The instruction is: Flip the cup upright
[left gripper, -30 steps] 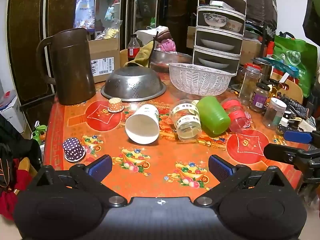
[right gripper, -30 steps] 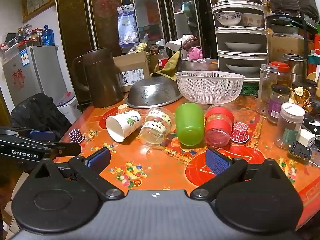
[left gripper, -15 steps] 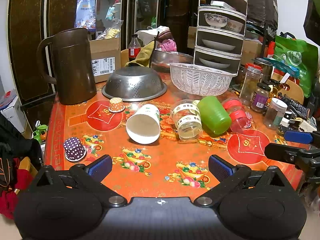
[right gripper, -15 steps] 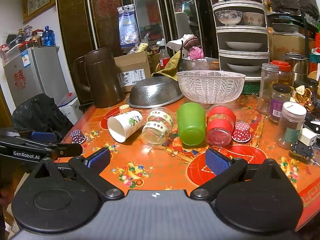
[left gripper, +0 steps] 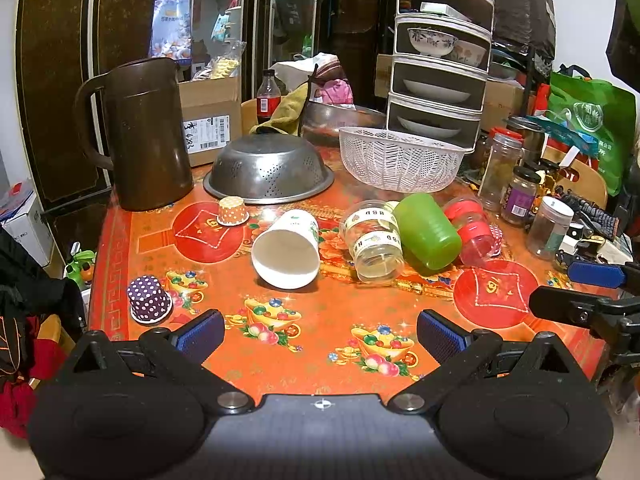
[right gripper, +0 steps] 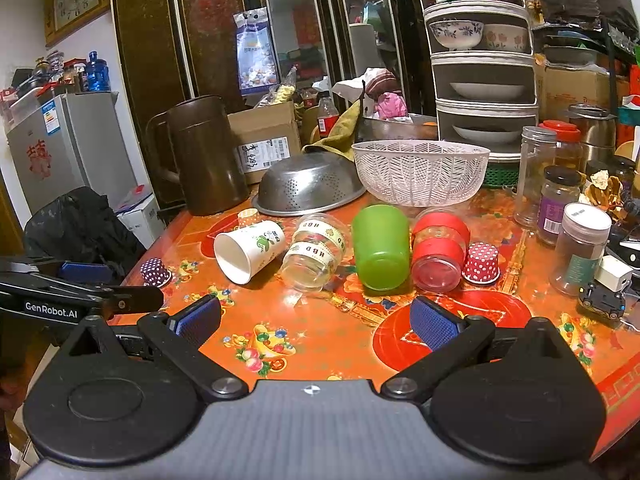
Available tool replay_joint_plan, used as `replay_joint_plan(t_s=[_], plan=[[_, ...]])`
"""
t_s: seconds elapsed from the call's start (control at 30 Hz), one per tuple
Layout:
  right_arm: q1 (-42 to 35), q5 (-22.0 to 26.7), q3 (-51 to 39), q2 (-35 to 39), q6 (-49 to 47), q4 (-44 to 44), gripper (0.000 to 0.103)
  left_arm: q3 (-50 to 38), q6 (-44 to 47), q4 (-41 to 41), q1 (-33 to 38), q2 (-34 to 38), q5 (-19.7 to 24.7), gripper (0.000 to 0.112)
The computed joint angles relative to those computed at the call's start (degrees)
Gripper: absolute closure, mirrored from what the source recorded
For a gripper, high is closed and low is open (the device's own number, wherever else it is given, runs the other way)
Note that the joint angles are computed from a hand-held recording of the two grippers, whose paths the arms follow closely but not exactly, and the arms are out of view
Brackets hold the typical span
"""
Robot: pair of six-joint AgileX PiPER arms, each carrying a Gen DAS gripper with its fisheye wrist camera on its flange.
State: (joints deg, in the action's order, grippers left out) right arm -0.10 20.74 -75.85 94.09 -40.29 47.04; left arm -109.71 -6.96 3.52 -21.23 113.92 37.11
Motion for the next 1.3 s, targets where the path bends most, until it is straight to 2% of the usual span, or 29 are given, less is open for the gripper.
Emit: replay_joint_plan(t_s=[0.83, 1.3], plan=[[-0.08, 0.18, -0.07, -0.14, 0.17, 0.13, 0.001, -0.72, -0.6, 0.31, -0.38, -0.31, 0.58, 0.009], [0.13, 0.23, 0.07, 0.0, -0.02, 0.35, 0.001, 0.65, -1.09, 0.37, -0.39, -0.81, -0.73, 0.009]])
